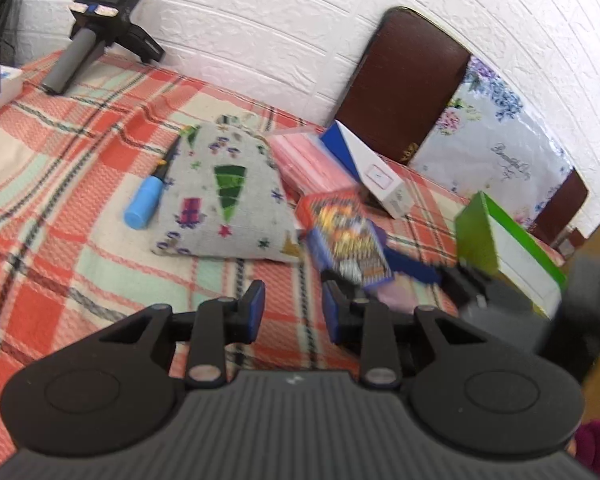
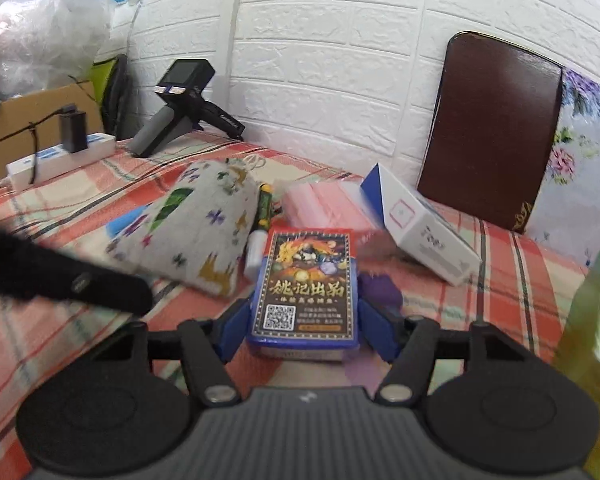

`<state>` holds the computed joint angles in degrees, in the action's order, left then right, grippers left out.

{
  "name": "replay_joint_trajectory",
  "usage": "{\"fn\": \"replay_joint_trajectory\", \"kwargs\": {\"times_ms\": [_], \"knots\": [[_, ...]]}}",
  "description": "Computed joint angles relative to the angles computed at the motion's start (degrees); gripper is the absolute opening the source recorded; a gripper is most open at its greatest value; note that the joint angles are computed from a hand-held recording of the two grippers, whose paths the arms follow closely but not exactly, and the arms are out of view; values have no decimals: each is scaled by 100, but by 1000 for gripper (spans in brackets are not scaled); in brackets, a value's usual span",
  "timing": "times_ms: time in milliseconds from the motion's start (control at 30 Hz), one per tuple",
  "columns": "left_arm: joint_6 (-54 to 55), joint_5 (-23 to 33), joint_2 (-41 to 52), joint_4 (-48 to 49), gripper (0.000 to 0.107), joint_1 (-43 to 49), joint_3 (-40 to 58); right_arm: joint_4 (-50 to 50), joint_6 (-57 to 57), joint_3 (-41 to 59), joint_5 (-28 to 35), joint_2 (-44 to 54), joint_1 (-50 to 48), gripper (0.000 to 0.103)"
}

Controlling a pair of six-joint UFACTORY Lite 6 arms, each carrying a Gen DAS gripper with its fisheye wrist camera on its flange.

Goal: Organize objects
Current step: 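Grasp the blue card pack with the QR code using the right gripper, then lower the blue card pack into the green box and release it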

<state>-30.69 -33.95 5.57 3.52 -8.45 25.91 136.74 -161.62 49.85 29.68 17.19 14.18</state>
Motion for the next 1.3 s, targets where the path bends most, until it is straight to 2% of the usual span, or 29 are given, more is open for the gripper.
{"fn": "replay_joint_trajectory", "kwargs": {"times_ms": [33, 100, 133, 267, 333, 367, 400, 467, 500, 533, 567, 600, 700, 800, 933, 1100, 1300], "knots": [[-217, 31, 5, 222, 38, 6, 22, -211, -2, -363, 160, -260, -182, 61], [-546, 155, -22, 434, 56, -113, 53, -1010, 334, -1057, 436, -850, -672, 61], [-737, 180, -18, 570, 59, -178, 63, -1451, 609, -1343, 525, -1124, -911, 61], [-1856, 177, 292, 1579, 60, -400, 269, -2750, 1334, -2174, 924, -1994, -1805, 63], [-2190, 258, 492, 1749, 60, -598, 419, -3172, 1628, -2310, 1012, -2139, -2034, 71], [-2238, 320, 581, 1741, 60, -707, 484, -3170, 1574, -2368, 1042, -2188, -2080, 72], [-2253, 400, 679, 1693, 58, -814, 556, -3122, 1571, -2369, 1004, -2211, -2050, 73], [-1723, 349, 733, 1016, 57, -1073, 527, -3129, 1730, -2290, 888, -2166, -1961, 73], [-1507, 360, 760, 783, 51, -1172, 544, -3216, 1854, -2192, 852, -2066, -1930, 71], [-1237, 464, 790, 424, 46, -1280, 606, -3280, 1929, -2132, 899, -1992, -1946, 62], [-1004, 557, 787, 151, 37, -1327, 636, -3206, 1929, -2190, 895, -2053, -1950, 62], [-1007, 565, 761, 118, 35, -1332, 633, -3251, 2000, -2197, 934, -2077, -1997, 61], [-1538, 813, 424, 463, 33, -1342, 609, -3149, 1828, -2595, 1411, -2467, -2426, 61], [-769, 1072, 59, -271, 33, -1737, 780, -2919, 1431, -2857, 1910, -2884, -2931, 61], [691, 1348, 494, -1517, 33, -2370, 1866, -2635, 1172, -2701, 2343, -2905, -3603, 61], [1417, 1884, 1799, -1769, 33, -2839, 3924, -2351, 1098, -1986, 2595, -2302, -4400, 61], [1819, 2788, 3800, -1753, 33, -3209, 6738, -1879, 967, -990, 2382, -1207, -4945, 61]]}}
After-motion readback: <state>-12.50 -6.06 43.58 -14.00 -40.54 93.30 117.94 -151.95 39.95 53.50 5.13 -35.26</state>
